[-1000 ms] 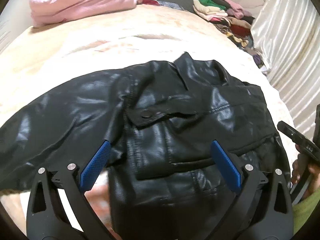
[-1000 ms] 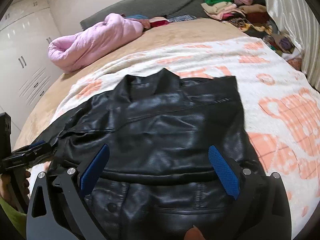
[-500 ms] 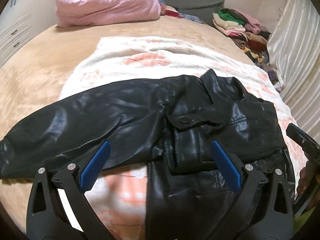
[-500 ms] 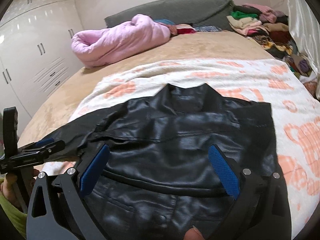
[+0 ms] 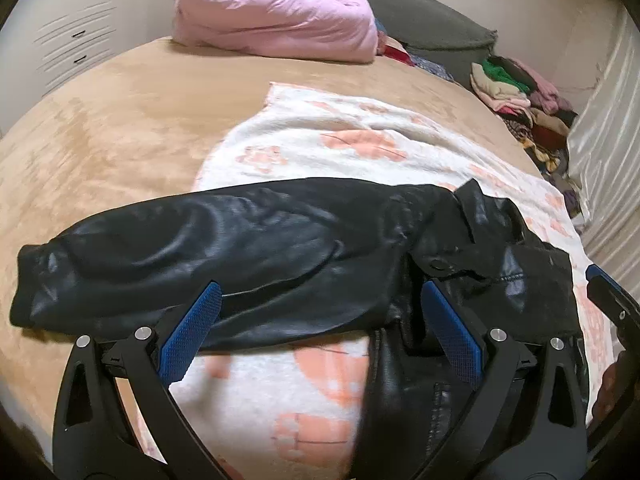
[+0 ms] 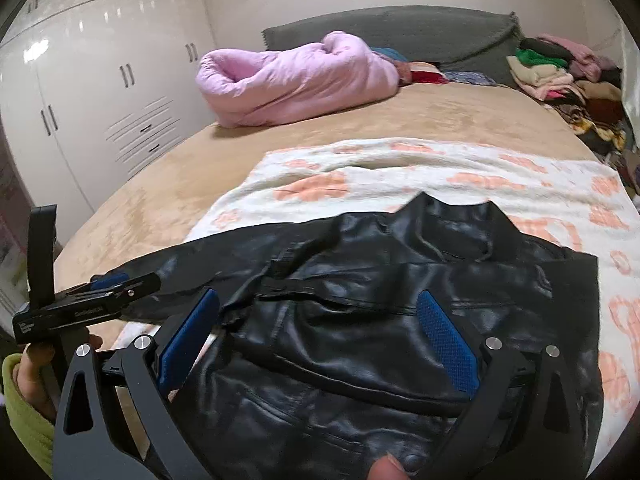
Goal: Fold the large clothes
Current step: 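Grasp the other sleeve cuff with the left tool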
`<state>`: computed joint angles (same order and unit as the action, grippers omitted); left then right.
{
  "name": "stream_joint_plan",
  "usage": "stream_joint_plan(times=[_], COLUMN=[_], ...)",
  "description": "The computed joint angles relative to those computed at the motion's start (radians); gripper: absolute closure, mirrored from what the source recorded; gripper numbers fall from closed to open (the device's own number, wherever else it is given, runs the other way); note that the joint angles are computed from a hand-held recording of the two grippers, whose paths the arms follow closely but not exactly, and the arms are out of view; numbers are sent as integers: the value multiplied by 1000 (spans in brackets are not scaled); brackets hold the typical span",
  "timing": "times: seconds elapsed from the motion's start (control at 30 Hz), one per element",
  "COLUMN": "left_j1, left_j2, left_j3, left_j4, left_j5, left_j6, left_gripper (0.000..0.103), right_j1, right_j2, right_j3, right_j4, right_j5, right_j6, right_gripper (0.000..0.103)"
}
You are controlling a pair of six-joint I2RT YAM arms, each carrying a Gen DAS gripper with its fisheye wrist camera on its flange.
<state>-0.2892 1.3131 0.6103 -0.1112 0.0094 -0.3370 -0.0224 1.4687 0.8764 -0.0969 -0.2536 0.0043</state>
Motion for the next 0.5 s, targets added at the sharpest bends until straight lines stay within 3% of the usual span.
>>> stream_joint_plan(times=[0.5], left_j1=[247], left_j2=[-92], left_j3=[-62], left_j4=[-25], left_j5=[49], left_j6=[23], left_gripper=[10], right_j1=[227], right_j2=[103], right_j3=[177], right_j4=[-67], right_j5=[75], right_j6=[-3], right_gripper=[4])
